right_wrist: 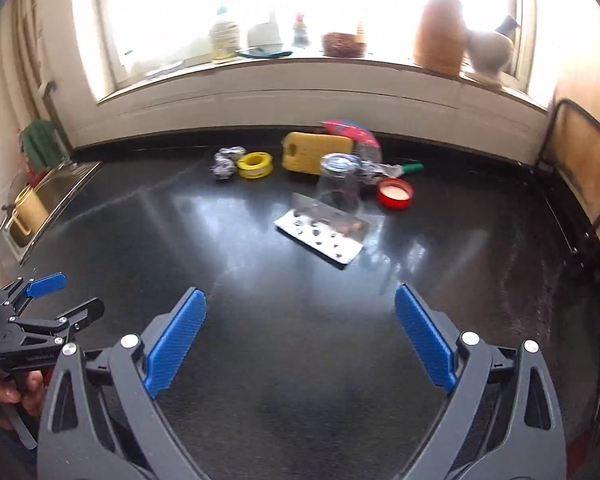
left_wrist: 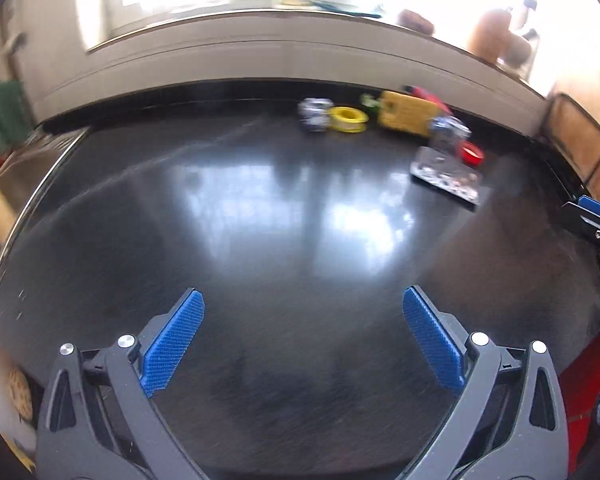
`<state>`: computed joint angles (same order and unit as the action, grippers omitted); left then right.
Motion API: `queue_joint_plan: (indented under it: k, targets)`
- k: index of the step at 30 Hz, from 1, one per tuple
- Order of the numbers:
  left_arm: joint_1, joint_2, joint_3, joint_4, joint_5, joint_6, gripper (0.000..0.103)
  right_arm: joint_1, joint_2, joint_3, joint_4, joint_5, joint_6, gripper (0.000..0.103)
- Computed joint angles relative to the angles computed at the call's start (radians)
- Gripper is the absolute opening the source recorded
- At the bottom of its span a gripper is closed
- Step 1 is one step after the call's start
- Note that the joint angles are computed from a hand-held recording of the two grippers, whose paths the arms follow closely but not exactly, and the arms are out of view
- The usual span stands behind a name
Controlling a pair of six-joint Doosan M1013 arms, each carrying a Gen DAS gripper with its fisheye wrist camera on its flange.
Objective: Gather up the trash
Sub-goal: 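Swing both tools back over the countertop, then grasp the crumpled foil with the left tool while the right tool grasps the red lid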
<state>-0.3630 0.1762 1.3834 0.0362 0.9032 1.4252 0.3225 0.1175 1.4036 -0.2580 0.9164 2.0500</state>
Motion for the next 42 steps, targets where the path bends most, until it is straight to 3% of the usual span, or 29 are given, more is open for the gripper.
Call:
queue_joint_plan:
  k: [6,9,11,14,18,20,24,26,31,33,34,38,39,42]
  targets:
    - [-0.044,0.085,-0.103,-0.005,0.031,0.05,0.097,-0.058,-0.006,0.028,0.0,-0.01,-0.011,0.092]
    - [-0.035,0.142,-0.175,-0.009,0.064,0.057,0.097,-0.094,0.03,-0.001,0.051,-0.005,-0.067,0.092]
    - [-0.025,0.198,-0.247,-0.017,0.096,0.058,0.097,-0.113,0.062,-0.035,0.06,0.008,-0.093,0.092]
    - [-0.022,0.287,-0.356,0.085,0.152,0.038,0.097,-0.151,0.13,-0.1,0.09,0.048,-0.136,0.092]
    - [-0.006,0.413,-0.522,0.129,0.23,0.065,0.097,-0.196,0.234,-0.199,0.134,0.106,-0.183,0.092]
    - [0.005,0.465,-0.597,0.102,0.265,0.085,0.097,-0.211,0.291,-0.253,0.142,0.159,-0.196,0.09]
    - [0.028,0.573,-0.761,0.064,0.34,0.077,0.097,-0.222,0.355,-0.316,0.159,0.183,-0.22,0.089]
    - [0.041,0.611,-0.821,0.014,0.357,0.097,0.097,-0.216,0.375,-0.333,0.126,0.181,-0.237,0.087]
    - [0.053,0.65,-0.875,0.001,0.306,0.124,0.095,-0.223,0.39,-0.347,0.154,0.143,-0.253,0.075]
    - [0.055,0.65,-0.869,-0.003,0.274,0.135,0.084,-0.222,0.389,-0.345,0.15,0.126,-0.257,0.062]
    - [0.056,0.644,-0.859,-0.01,0.258,0.149,0.079,-0.223,0.387,-0.343,0.153,0.117,-0.255,0.049]
    - [0.053,0.632,-0.837,-0.018,0.224,0.177,0.033,-0.224,0.388,-0.348,0.16,0.122,-0.243,0.049]
    - [0.051,0.625,-0.826,-0.008,0.214,0.174,0.027,-0.224,0.385,-0.344,0.153,0.124,-0.233,0.049]
    - [0.053,0.589,-0.776,-0.016,0.182,0.159,0.024,-0.215,0.355,-0.317,0.135,0.105,-0.198,0.049]
